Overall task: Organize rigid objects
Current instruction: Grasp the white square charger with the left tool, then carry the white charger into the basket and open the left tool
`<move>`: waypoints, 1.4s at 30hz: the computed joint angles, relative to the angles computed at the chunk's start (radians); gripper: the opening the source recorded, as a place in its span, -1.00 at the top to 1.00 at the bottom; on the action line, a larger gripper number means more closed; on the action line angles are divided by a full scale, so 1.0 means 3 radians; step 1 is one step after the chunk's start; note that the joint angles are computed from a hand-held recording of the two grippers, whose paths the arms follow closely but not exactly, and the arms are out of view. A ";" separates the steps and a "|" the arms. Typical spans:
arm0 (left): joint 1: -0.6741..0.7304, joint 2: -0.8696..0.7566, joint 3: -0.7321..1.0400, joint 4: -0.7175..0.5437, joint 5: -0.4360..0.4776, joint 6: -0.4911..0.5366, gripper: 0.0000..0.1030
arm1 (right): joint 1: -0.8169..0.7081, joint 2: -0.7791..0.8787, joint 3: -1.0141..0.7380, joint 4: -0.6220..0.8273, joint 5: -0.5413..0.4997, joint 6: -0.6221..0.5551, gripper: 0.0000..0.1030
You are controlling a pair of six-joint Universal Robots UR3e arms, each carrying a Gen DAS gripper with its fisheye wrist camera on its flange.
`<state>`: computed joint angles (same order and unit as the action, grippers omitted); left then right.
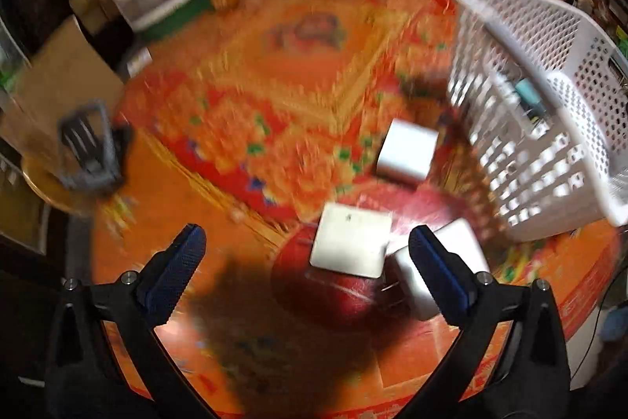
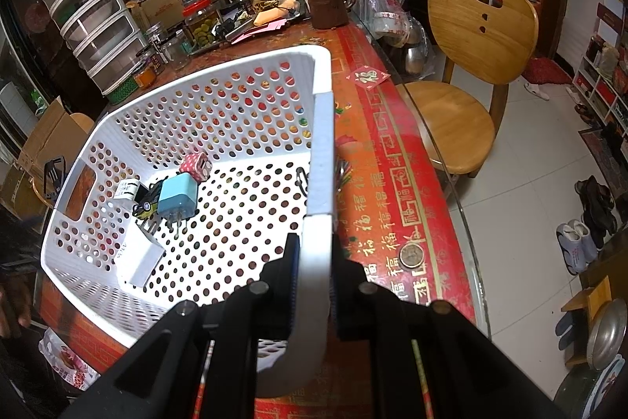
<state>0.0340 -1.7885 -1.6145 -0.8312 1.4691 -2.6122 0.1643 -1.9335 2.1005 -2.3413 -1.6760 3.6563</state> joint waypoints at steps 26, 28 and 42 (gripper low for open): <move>-0.0082 -0.0505 0.0164 0.0108 0.0073 -0.0290 -0.21 | 0.0032 -0.0002 -0.0003 0.0025 -0.0037 0.0025 0.77; -0.0043 -0.0454 0.0177 0.0077 0.0033 -0.0283 -0.21 | 0.0034 0.0003 -0.0010 0.0032 -0.0041 0.0020 0.77; -0.0168 0.0138 0.0685 -0.0349 -0.0186 -0.0278 -0.21 | 0.0068 0.0030 -0.0022 0.0023 -0.0064 0.0050 0.77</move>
<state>-0.0163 -1.7473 -1.4091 -0.9358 1.4134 -2.6956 0.1846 -1.9245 2.0940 -2.3345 -1.6952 3.6714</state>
